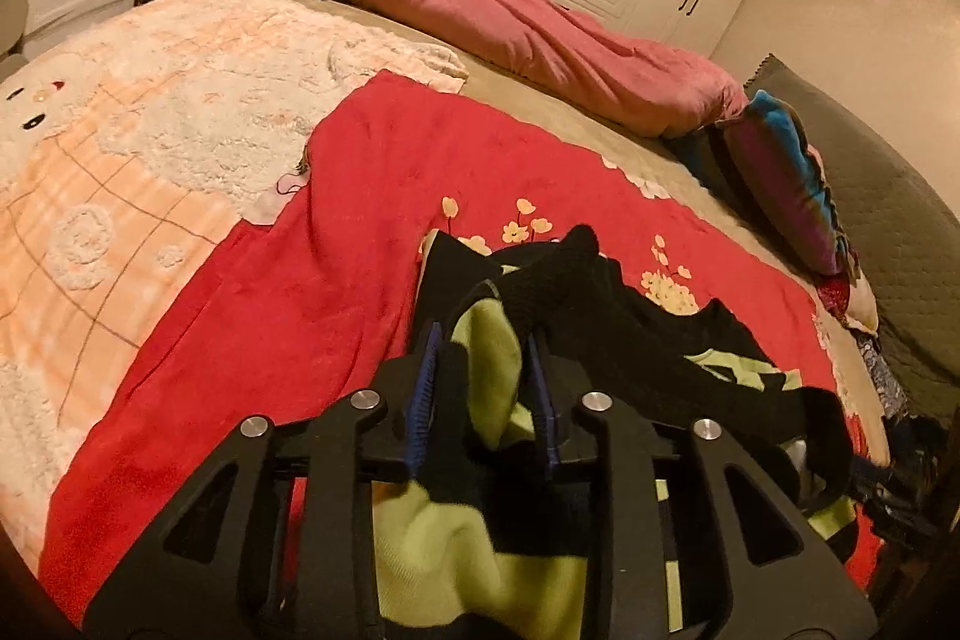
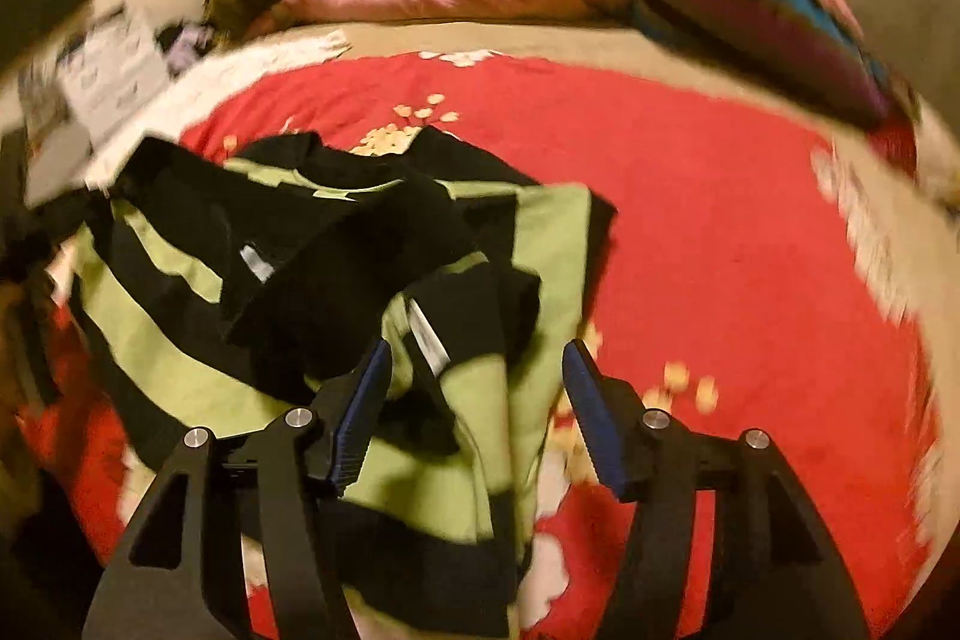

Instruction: Fold small clothes

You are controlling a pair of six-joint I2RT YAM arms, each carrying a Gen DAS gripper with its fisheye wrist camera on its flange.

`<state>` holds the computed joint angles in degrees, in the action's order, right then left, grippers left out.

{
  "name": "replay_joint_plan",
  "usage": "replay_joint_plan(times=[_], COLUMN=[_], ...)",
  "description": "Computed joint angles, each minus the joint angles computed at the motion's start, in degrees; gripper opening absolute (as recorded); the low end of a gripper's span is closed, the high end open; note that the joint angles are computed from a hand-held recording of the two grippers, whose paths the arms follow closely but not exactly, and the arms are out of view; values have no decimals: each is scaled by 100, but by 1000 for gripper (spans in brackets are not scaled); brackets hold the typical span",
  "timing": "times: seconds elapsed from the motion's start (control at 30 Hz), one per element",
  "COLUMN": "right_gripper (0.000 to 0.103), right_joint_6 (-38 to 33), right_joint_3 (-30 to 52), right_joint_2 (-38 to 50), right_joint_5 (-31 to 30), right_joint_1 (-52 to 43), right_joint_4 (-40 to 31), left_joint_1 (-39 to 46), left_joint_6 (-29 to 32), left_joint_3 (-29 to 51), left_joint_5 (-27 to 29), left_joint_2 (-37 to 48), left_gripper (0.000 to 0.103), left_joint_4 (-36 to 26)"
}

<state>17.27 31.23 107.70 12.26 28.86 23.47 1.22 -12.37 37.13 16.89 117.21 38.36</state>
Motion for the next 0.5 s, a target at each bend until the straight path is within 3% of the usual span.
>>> replay_joint_plan(times=[0.17,0.23,0.37,0.5], right_gripper=[58,58,58,66], right_joint_6=[-1082,-1239,-756,199], right_joint_3=[660,864,1250,1778], right_joint_2=[383,426,266,356], right_joint_5=[689,549,213,-308], right_joint_1=[477,437,317,181], right_joint_4=[-260,-291,-878,-1627], left_joint_1=[-41,-67,-130,-155], left_joint_6=[8,14,61,100], left_joint_3=[-153,-180,-212,-262], left_joint_5=[-81,-115,-225,-275], left_joint_2=[-43,-39,-28,-51], left_gripper=[26,27,28,29], left_joint_4=[38,72,140,200])
